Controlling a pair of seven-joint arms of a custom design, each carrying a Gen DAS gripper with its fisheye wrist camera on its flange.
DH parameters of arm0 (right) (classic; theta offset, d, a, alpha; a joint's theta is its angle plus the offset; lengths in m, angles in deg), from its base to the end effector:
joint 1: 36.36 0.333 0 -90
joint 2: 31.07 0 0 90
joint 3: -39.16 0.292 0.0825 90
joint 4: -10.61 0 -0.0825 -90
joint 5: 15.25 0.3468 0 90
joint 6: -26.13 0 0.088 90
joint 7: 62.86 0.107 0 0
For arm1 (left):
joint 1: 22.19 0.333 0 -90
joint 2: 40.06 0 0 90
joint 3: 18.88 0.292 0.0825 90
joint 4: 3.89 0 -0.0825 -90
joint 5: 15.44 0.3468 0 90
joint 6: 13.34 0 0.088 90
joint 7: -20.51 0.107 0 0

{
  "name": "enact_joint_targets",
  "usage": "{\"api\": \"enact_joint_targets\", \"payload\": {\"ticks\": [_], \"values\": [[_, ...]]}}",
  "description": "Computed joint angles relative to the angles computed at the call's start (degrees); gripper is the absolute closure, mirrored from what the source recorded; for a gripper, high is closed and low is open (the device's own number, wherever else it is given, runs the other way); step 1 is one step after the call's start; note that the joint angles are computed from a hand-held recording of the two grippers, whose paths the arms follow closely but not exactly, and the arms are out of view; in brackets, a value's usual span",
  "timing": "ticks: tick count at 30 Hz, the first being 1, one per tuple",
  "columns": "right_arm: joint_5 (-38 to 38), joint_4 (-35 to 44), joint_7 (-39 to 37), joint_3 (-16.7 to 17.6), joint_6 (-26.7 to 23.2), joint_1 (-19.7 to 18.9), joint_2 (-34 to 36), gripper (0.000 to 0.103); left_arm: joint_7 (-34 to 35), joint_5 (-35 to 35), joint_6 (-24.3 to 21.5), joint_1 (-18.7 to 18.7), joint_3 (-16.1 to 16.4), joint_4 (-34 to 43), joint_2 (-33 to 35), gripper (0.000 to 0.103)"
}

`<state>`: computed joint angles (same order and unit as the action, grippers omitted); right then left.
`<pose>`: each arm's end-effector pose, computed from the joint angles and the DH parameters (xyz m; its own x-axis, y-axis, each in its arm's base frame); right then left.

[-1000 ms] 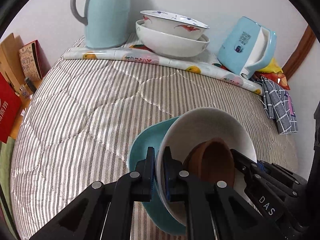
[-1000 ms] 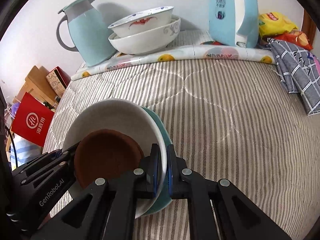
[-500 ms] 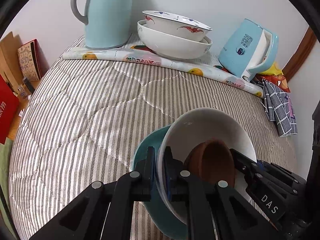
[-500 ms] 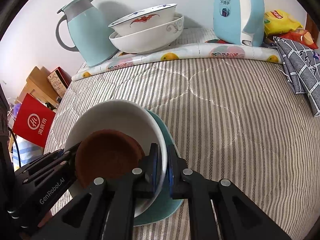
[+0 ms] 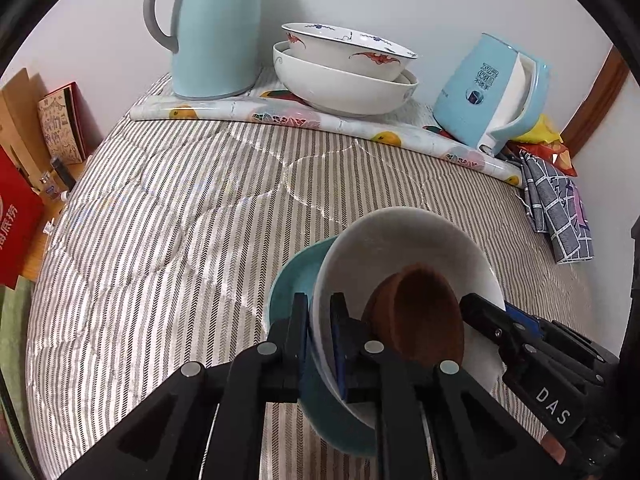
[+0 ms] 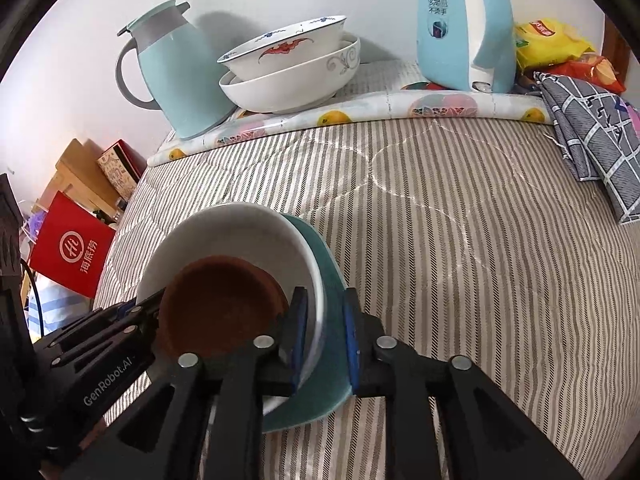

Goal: Organize plates and bowls

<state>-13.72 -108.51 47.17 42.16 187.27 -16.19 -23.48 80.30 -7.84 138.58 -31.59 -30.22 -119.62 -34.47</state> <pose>0.5348 0.2264 0.4320 0.0917 -0.9711 -0.2202 -0.8526 0.0377 -0.5212 0.5418 -0.2058 0.4594 0.0252 -0.9845 0.1734 -0.8680 -0.1076 -0.4848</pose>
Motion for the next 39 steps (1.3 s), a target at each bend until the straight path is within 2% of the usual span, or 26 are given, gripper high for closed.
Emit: {"api": "enact_joint_targets", "payload": {"ticks": [11, 17, 23, 26, 28, 32, 39], "values": [[0.1, -3.6, 0.0, 0.8, 0.6, -0.1, -3.3, 0.082, -0.3, 0.2, -0.3, -0.2, 0.1, -3.2, -3.9, 0.079], [0.3, -6.9, -0.2, 1.6, 1.6, -0.4, -6.3, 0.074, -1.1, 0.4, 0.2, -0.5, 0.1, -5.6, -6.6, 0.078], [-0.9, -11.4, 1.1, 2.6, 2.5, -1.6, -11.4, 0.073, -3.2, 2.3, 0.5, -1.1, -0.2, -8.1, -10.4, 0.077], [-0.8, -14.1, 1.3, 3.2, 2.8, -2.5, -14.8, 0.073, -4.8, 4.2, 1.0, -1.5, -0.7, -9.4, -12.7, 0.065], [-1.0, -16.3, 1.9, 3.8, 3.0, -3.4, -17.8, 0.073, -6.9, 6.4, 1.2, -1.6, -1.3, -10.2, -14.3, 0.064], [-6.3, -20.6, 7.1, 7.3, 3.0, -7.9, -23.9, 0.057, -9.5, 8.8, 1.0, -2.6, -2.3, -11.2, -17.0, 0.056], [-7.6, -26.2, 8.4, 10.1, -0.5, -12.0, -34.5, 0.047, -15.4, 15.3, -0.3, -3.8, -5.3, -11.6, -20.1, 0.041]]}}
